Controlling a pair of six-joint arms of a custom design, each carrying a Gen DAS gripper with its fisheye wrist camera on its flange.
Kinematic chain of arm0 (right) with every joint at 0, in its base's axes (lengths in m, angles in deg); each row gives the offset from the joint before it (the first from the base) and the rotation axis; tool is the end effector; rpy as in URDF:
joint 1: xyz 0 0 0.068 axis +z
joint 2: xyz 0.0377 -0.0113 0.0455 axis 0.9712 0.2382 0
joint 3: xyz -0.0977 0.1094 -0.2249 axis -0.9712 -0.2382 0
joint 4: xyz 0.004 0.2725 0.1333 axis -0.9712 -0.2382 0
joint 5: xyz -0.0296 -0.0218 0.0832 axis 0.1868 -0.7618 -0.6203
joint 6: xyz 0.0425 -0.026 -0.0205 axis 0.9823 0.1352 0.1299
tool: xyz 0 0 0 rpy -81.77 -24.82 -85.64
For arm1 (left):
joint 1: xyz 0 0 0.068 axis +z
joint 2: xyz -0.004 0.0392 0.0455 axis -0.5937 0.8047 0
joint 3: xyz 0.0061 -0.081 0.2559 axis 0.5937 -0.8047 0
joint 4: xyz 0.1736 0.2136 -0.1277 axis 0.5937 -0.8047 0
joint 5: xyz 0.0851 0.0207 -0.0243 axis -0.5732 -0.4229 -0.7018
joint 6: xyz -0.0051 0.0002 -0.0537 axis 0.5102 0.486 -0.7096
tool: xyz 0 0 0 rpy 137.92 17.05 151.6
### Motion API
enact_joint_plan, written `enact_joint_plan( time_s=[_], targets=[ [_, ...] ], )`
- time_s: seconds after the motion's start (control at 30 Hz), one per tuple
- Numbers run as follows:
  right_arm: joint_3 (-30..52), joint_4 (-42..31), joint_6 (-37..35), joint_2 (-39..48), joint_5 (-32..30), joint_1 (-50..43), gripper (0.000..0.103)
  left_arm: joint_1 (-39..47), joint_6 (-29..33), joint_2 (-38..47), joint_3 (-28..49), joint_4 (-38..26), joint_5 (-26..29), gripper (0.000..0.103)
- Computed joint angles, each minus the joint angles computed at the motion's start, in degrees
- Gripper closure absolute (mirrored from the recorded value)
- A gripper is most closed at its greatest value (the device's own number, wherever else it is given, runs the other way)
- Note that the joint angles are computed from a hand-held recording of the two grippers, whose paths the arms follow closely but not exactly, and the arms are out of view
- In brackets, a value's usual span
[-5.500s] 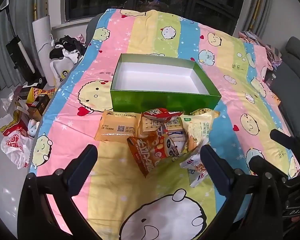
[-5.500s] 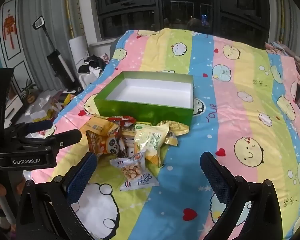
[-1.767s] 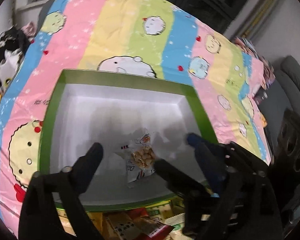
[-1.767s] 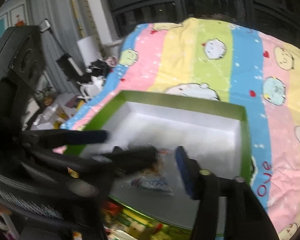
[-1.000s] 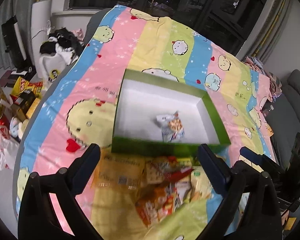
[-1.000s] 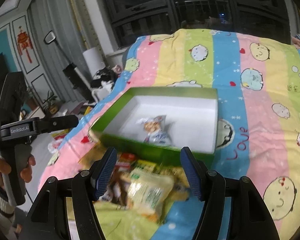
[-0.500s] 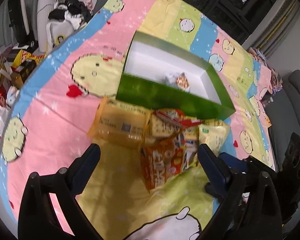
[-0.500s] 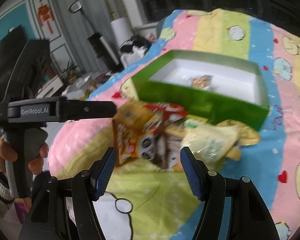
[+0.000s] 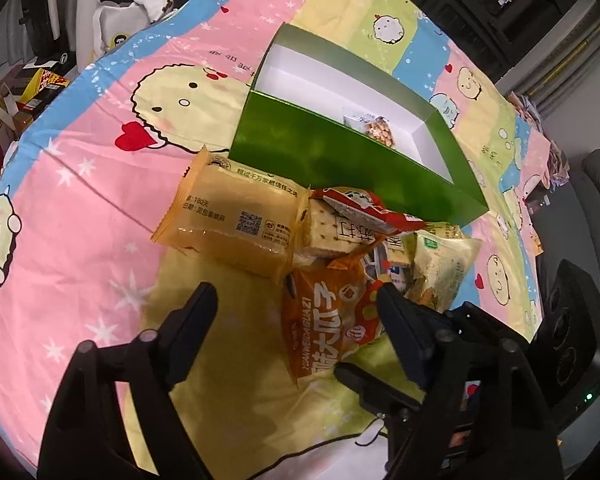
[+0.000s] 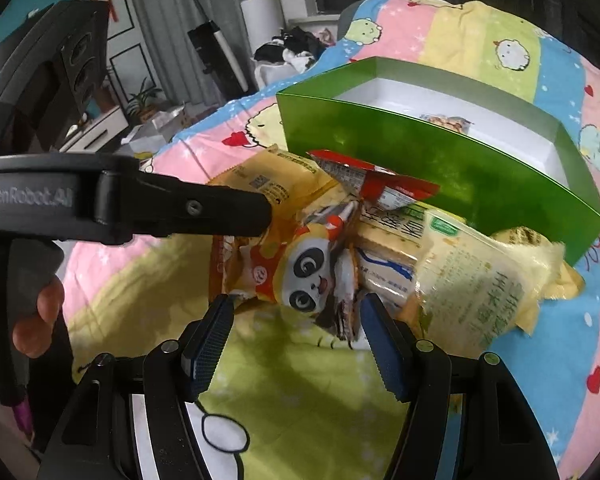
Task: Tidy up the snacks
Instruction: 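Move the right tool back to the orange panda snack bag, then grasp the orange panda snack bag with the right tool and lift it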
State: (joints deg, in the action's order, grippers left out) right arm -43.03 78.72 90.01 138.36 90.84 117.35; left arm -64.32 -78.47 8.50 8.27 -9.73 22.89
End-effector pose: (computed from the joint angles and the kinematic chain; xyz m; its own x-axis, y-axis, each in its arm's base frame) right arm 0.2275 0.1901 0.1433 -0.7734 -0.0981 -0.6263 -0.2451 0.9574 0.1527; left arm 0.2976 -0.1698 0.1554 -0.8780 0.1289 -0.4611 0.3424 0.8421 -0.4166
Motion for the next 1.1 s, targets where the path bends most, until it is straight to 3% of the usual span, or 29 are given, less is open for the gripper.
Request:
enact_joint_plan(
  time_s=[0.1, 0.27, 0.33, 0.43, 0.5, 0.57, 0.7, 1.1],
  targets=[
    [1.17, 0.85, -1.39, 2.15, 0.09, 0.06, 0.036, 0.12, -1.27, 1.24, 0.41, 0.21, -0.26, 0.037],
    [1.89, 2.65, -2.01, 4.36, -1.44, -0.94, 0.036, 0.64, -1.79, 2.5, 0.96, 0.63, 0.79, 0.04],
    [2.01, 2.96, -2.12, 4.83, -1.28, -0.86, 0.037, 1.0, -1.27, 3.79, 1.77, 0.49, 2.48, 0.052],
    [2.43, 2.81, -2.22, 5.49, -1.11, -0.75, 0.044, 0.99, -0.77, 4.44, 2.01, 1.13, 3.47, 0.059],
    [2.5, 2.84, -2.04, 5.81, -1.87, -0.84, 0.058, 0.9, -0.73, 4.64, 2.09, 1.42, 3.7, 0.066],
    [3.34, 2.07, -2.12, 7.09, -1.55, -0.9, 0.073, 0.54, -0.23, 4.58, 1.99, 1.48, 2.99, 0.066],
    [2.92, 3.06, -0.9, 7.44, -2.43, -1.42, 0.079, 0.25, 0.4, 4.22, 1.58, 1.8, 2.43, 0.067],
    [1.44, 0.58, 3.87, 0.14, 3.5, 4.62, 0.082, 0.29, 1.75, -7.45, -4.0, 0.39, 1.94, 0.07]
  ],
)
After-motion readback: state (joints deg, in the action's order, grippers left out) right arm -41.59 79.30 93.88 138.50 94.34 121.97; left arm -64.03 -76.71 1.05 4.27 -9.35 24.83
